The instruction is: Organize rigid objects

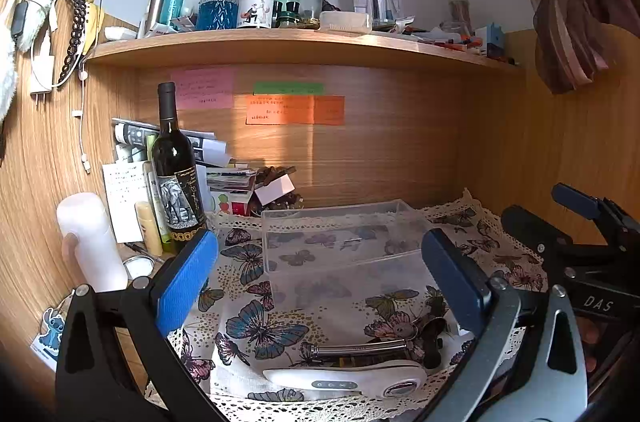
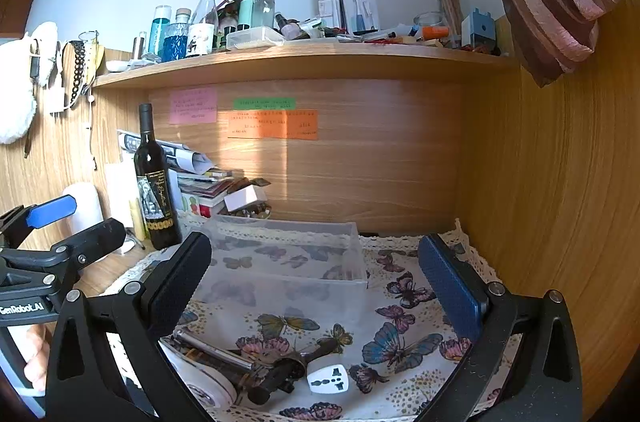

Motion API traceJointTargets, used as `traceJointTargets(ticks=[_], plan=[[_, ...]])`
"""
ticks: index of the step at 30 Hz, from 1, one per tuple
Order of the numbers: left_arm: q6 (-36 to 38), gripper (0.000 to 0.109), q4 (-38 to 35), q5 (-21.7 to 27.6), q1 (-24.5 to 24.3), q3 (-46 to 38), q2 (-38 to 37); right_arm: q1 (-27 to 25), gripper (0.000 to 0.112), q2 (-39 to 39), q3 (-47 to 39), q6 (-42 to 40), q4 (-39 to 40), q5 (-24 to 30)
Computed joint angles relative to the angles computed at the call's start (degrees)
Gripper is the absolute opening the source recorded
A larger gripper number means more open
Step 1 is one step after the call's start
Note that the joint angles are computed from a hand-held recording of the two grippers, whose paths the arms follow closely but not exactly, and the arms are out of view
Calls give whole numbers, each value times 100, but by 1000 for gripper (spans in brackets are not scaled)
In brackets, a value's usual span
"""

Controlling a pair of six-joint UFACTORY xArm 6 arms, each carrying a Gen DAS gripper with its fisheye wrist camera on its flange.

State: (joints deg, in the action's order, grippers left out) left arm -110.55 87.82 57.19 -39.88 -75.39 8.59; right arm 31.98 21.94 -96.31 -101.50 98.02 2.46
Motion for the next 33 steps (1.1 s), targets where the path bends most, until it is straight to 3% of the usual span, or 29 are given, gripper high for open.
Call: traceJointTargets(ticks=[33], plan=[[24,103,31,37,-55,-88,43,14,103,-52,39,-247,252,20]])
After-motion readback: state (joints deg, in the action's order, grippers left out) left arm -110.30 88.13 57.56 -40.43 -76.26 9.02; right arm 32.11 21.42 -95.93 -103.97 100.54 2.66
